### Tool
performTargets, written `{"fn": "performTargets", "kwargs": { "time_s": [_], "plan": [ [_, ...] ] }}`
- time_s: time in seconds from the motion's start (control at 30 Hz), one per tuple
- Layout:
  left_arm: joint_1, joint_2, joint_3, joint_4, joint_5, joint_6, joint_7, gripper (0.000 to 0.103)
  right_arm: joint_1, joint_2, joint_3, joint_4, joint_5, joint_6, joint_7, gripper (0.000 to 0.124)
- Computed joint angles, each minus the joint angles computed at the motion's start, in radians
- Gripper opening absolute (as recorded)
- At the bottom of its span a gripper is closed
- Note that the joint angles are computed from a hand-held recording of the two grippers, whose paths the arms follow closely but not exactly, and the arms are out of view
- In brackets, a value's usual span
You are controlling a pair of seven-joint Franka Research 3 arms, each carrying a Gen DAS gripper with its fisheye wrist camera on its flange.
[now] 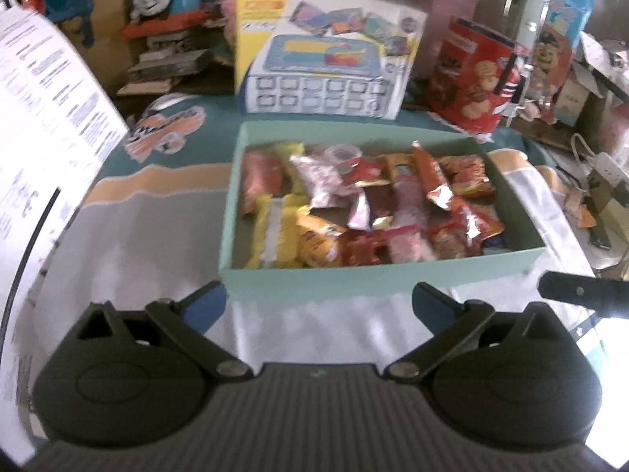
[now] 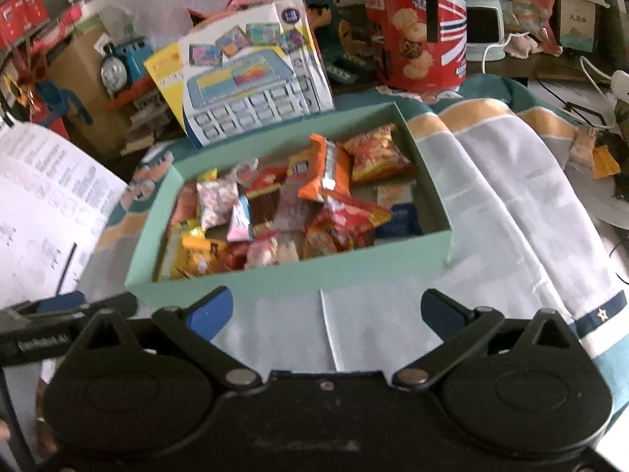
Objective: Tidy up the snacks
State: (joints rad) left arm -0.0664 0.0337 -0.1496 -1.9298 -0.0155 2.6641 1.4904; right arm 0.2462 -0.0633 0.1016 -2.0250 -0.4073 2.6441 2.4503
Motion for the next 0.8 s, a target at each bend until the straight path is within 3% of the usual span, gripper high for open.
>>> {"fn": "performTargets", "kwargs": {
  "time_s": [0.4,0.8],
  "plan": [
    [0.01,0.024,0.011,0.008,0.142,-0.051,-0.107,0.103,0.03,0.052,-0.01,0.052,0.045,-0.116,-0.076,0.103],
    [0.014,0.072,0.009,0.048,0.186,-0.112,-0.139,0.103,0.052,0.104,-0.036,0.1,0.059,-0.171,-0.116,0.103]
  ]
}}
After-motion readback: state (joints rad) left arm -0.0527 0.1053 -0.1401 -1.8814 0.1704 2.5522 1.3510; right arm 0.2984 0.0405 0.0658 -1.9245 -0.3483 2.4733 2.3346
